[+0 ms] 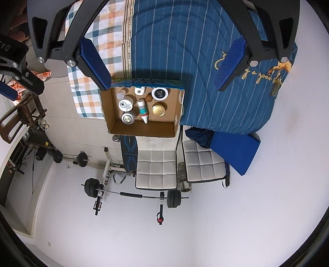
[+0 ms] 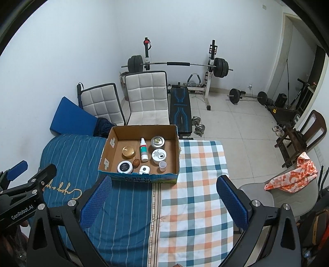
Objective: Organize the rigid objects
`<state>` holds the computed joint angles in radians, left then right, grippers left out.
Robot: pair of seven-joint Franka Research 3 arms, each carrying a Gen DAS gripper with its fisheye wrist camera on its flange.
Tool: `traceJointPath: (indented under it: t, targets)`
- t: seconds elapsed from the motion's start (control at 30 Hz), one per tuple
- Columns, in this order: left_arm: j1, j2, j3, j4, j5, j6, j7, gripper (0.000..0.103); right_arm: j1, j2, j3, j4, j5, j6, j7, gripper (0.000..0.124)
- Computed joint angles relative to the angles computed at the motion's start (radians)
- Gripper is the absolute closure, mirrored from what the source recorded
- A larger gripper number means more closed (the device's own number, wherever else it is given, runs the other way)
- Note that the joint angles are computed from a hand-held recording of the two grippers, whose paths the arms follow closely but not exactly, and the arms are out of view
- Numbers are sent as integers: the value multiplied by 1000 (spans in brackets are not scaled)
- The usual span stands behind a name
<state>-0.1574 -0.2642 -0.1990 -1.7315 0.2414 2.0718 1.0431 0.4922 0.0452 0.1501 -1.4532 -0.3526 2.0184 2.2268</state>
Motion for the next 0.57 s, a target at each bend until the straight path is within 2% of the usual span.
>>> traceJointPath:
  t: [0.57]
  targets:
    - [2, -8, -2, -1, 14, 7, -24, 0, 4, 7, -2, 12, 5, -1, -13, 21]
